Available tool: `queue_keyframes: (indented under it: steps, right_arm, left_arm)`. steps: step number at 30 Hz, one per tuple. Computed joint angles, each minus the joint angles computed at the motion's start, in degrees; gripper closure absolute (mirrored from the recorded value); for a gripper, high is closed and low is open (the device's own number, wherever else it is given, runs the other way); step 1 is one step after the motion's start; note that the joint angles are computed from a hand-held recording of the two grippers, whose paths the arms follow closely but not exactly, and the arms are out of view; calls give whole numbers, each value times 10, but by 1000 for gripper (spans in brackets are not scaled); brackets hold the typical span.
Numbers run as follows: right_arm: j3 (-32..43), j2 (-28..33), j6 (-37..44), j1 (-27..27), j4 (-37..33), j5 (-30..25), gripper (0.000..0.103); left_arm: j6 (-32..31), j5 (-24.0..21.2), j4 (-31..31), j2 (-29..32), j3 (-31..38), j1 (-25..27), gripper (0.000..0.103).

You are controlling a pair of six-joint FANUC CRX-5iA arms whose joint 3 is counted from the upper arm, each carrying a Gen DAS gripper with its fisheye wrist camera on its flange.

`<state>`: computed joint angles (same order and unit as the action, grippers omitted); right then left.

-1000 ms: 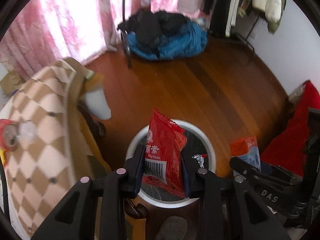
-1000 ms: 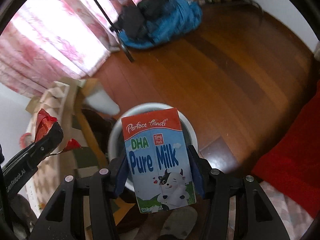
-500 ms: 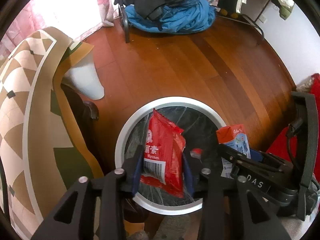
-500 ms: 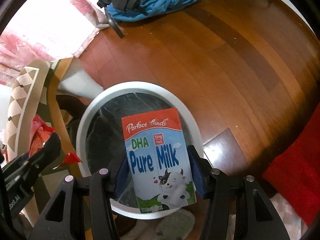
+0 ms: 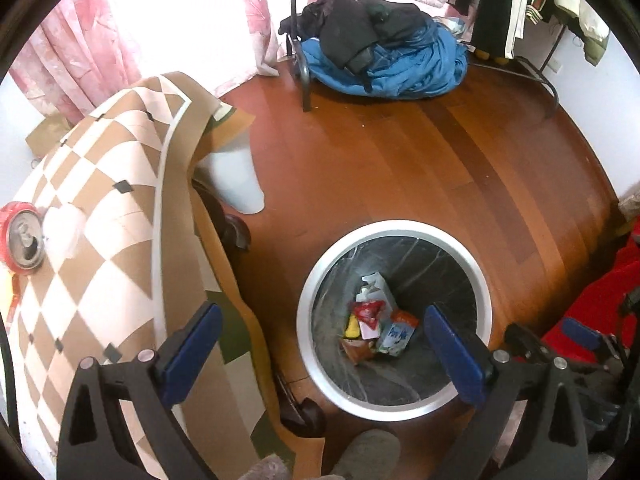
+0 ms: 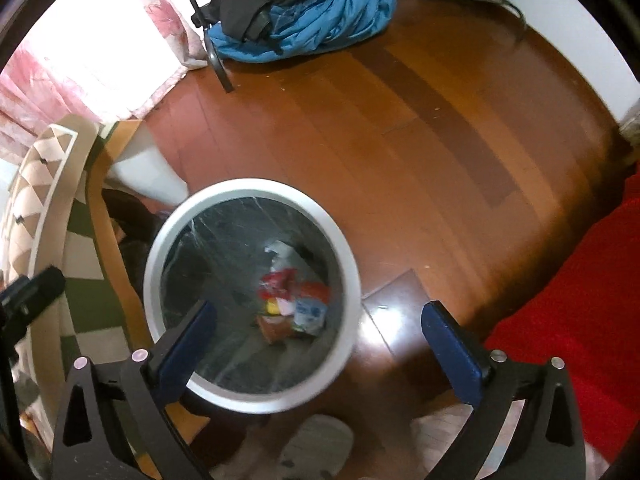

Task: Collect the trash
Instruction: 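Carry both items over the bin and open both tools to drop them, then move both tools back from the bin toward the table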

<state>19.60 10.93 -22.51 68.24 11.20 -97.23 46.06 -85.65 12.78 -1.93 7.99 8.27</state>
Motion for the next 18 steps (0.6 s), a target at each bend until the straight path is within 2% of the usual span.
queue_keyframes:
  steps: [4,10,18]
  right_arm:
    - [37,13,-2,11,-6,-40,0]
    - [102,35,0,28,6,-100,0]
    - [234,82,-20,68,72,-206,0]
  left_arm:
    - [0,-2,-7,-9,2,2,0]
    - [-13,-15,14,-27,10,21,0]
    - [-36,-49,74,-48,41,66,0]
